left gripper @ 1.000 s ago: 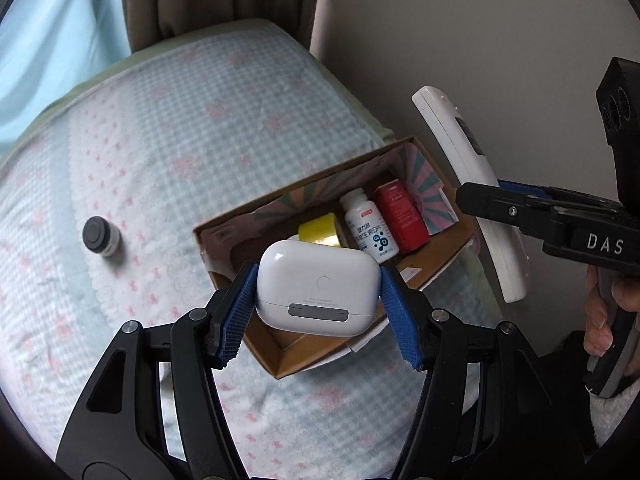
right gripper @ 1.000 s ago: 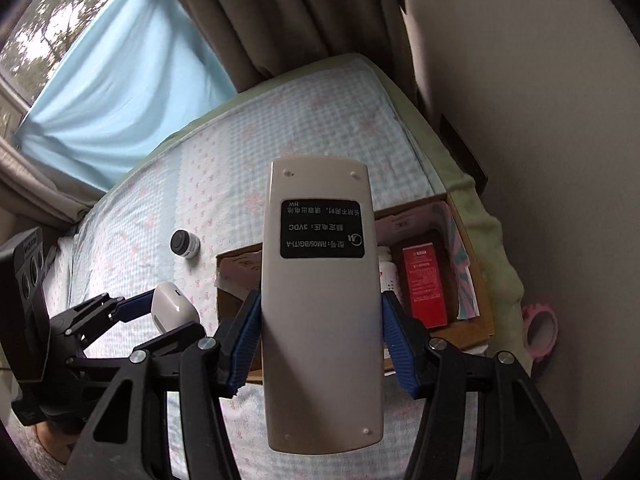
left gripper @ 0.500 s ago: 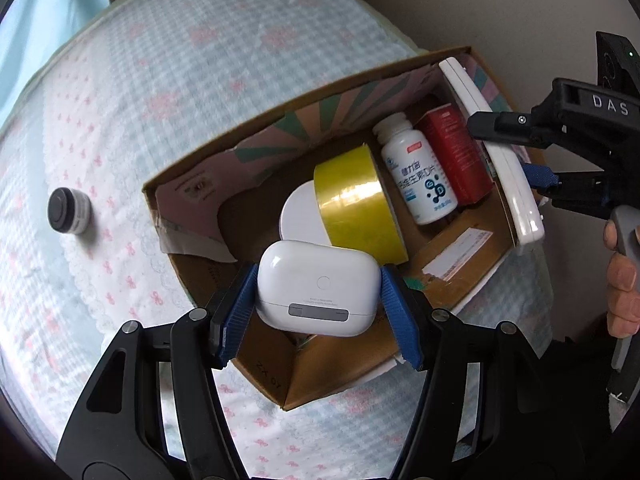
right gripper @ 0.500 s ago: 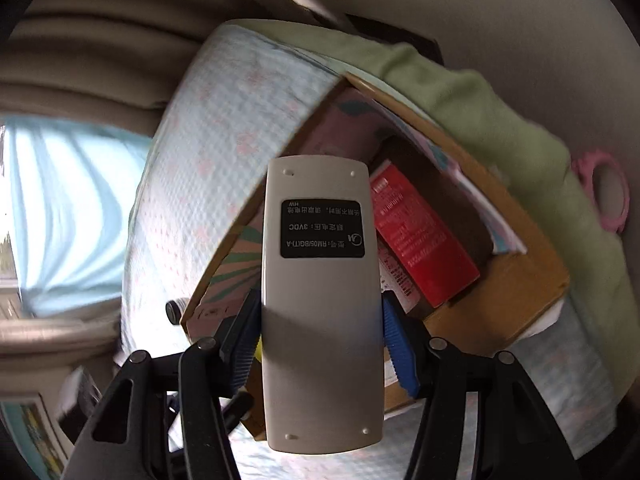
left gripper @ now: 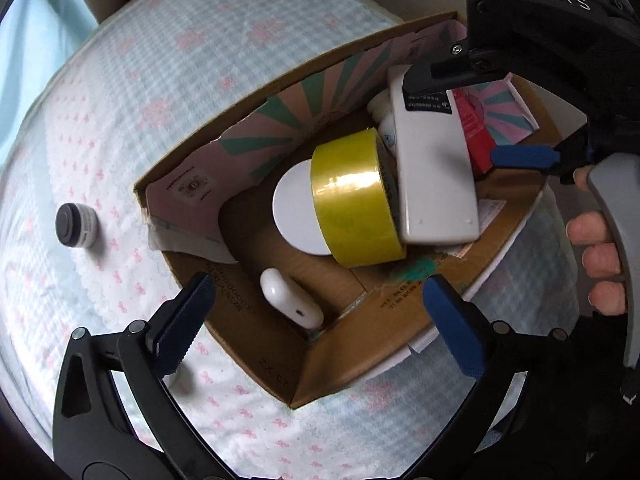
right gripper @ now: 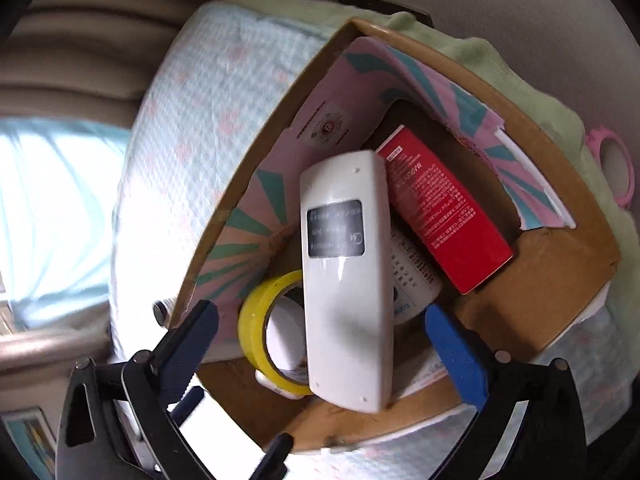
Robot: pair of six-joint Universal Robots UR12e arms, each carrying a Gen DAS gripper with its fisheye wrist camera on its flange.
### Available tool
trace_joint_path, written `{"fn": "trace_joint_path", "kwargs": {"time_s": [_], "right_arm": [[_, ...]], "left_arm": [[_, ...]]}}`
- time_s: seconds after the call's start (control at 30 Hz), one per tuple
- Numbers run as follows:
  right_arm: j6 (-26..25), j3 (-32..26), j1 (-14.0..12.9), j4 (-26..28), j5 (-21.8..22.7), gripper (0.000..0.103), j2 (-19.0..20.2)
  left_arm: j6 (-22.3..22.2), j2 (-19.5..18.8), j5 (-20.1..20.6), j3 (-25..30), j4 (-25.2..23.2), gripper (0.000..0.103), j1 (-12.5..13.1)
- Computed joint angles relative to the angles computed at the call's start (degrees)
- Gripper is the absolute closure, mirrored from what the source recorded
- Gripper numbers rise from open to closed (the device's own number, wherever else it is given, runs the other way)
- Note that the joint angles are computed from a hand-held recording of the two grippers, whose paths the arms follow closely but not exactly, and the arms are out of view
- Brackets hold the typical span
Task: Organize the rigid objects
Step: 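Release the earbud case into the box with left tool while right tool releases the remote, then withdraw both tools and move toward the white round jar and black-lidded jar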
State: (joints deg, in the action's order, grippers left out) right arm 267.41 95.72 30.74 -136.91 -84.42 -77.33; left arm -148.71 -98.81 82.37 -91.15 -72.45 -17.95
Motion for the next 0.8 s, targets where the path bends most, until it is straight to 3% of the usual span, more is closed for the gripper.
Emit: {"fn": "trace_joint_path", "kwargs": {"time_s": [0.07,0.3,0.43,0.7,0.8], "right_arm": [[-1.3,-0.9,0.0,3.1,0.6,0.0,0.1],[0.5,-0.5,0.4,3.9,0.8,0.0,-1.1],[-0.2,-2.3,1.0,7.4,-0.2,0.0,-1.1],[-2.4,-6.3,3.2,14.6,-6.3,0.0,-1.5],[-4.5,-9.3,4.4,19.4,-9.5,0.0,-1.0]], "left_arm": [[-0.1,0.1,-0.1,0.1,-0.7,0.0,0.2],[-1.6,2.0,-2.0,-0.5,-1.5,0.0,1.7],[-2.8,3.2,-1.6,-0.6,-0.1,0.0,1.7],[-4.3,7.1,-4.1,-1.8,1.1,0.0,4.0],[-4.5,8.9,-4.0,-2.6,2.4,0.0,5.0]]}}
